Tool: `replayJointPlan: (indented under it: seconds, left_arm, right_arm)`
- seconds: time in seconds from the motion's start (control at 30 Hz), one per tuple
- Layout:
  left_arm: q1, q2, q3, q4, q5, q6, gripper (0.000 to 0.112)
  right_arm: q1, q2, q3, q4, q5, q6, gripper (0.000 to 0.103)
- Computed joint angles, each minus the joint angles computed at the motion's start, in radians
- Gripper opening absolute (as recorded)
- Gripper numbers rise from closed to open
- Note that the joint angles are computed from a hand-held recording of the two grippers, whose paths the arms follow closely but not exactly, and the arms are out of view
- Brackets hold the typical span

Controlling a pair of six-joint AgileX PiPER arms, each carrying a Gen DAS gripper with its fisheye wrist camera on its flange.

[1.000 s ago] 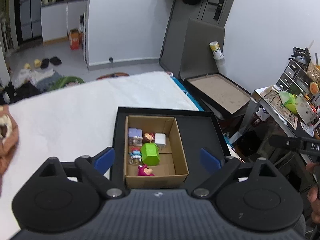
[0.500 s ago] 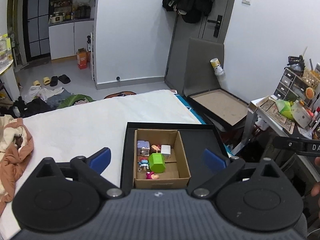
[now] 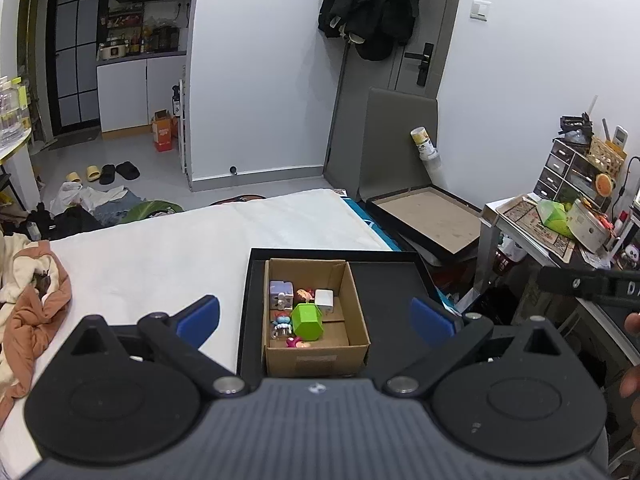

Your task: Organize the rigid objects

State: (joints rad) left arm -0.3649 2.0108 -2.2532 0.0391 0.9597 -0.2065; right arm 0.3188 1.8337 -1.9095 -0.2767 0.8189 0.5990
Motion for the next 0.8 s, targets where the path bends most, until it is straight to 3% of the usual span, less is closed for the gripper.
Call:
replayJointPlan:
  seconds: [0.4,0.8]
  left_arm:
    - [-0.008,-0.116,0.202,-0.004,-0.111,0.006,0.101]
    - [-0.013,-0.147,0.257,-0.005,-0.134,0.004,0.101]
  right_arm:
    - [0.039,-0.075,0.146,-0.033,-0.052,0.043,0.103]
    - [0.059,-0.101,0.185,-0.061,-0.067,0.072,0.103]
